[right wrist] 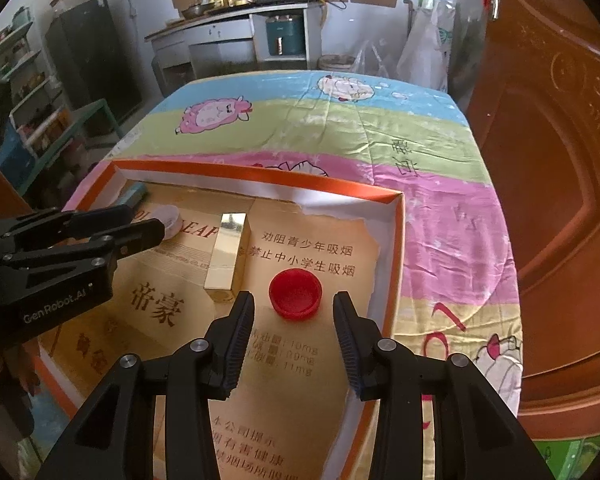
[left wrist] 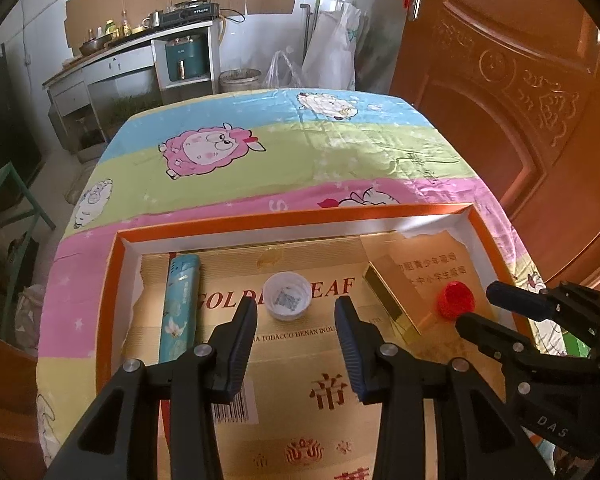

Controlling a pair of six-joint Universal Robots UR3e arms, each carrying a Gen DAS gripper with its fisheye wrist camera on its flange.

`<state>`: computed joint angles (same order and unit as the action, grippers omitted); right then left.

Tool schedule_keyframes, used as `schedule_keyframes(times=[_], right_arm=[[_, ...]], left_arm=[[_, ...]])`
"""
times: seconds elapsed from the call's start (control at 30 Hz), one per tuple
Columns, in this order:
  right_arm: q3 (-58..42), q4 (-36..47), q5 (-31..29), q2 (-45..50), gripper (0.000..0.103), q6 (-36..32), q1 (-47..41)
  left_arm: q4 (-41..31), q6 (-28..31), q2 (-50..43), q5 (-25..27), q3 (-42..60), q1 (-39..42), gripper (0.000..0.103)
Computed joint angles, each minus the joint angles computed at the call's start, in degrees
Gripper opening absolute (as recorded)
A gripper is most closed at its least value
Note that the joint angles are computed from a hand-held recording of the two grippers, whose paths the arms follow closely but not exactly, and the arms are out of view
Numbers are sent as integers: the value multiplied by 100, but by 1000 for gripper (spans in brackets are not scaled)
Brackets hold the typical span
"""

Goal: Organize rigid objects
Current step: 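Withdraw both tools from the lid toward the remaining items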

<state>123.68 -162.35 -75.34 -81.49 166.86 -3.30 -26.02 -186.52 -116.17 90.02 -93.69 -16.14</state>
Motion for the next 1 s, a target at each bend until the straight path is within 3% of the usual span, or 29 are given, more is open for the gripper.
schedule_keyframes(times=[1.0], right_arm=[[1103, 1077, -56, -2535, 42, 25, 152]], left_arm=[[82, -219, 1960, 140, -1604, -106, 40]])
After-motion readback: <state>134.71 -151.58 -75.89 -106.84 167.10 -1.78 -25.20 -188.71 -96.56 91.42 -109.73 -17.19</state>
